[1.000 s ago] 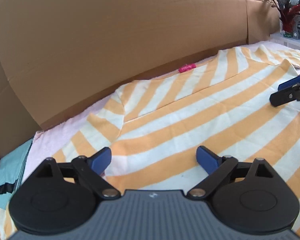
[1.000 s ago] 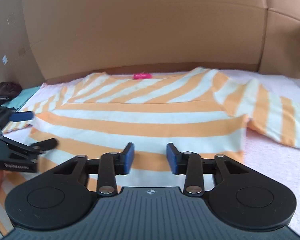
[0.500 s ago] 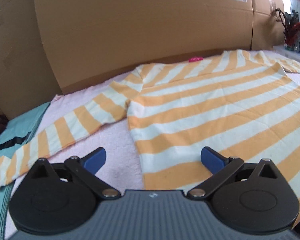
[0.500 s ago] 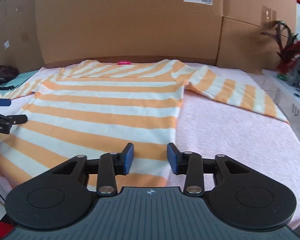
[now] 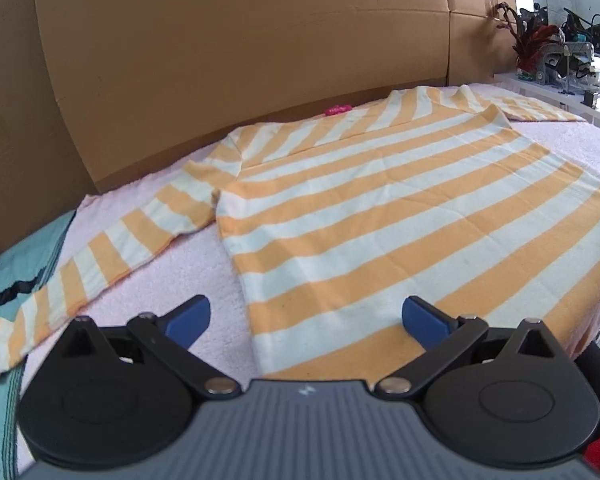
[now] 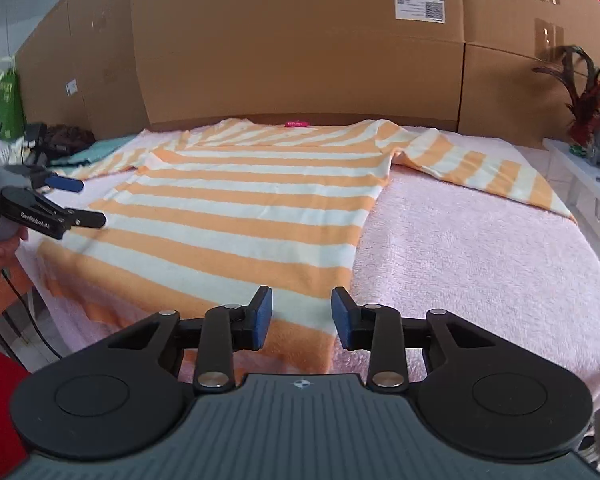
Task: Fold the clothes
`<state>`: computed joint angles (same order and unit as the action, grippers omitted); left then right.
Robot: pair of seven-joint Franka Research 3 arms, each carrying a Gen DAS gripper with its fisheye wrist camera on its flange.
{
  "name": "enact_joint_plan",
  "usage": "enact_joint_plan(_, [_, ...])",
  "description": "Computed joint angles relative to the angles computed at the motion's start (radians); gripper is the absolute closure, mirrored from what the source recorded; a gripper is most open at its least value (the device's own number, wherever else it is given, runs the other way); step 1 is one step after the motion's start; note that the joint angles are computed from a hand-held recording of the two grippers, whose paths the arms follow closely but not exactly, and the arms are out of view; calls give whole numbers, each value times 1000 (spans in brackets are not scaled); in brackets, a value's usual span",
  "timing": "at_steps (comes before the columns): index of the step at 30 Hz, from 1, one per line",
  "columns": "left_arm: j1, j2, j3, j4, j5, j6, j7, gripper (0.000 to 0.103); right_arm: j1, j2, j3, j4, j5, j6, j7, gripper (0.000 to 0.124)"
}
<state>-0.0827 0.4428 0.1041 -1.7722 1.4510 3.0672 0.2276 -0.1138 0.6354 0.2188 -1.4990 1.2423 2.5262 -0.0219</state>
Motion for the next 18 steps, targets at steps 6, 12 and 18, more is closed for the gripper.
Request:
enact_joint_plan(6, [57, 52, -108, 21, -222, 42, 307, 1, -14, -13, -13, -34, -20, -111, -42, 92])
enact_joint_plan(12, [153, 47, -212, 16, -473, 75, 488, 1, -105, 37, 16, 66, 120, -181, 68, 84])
enact_joint_plan(18, [-59, 176, -28, 286, -481, 123, 513, 1, -81, 215, 33, 334, 271, 41, 420, 69])
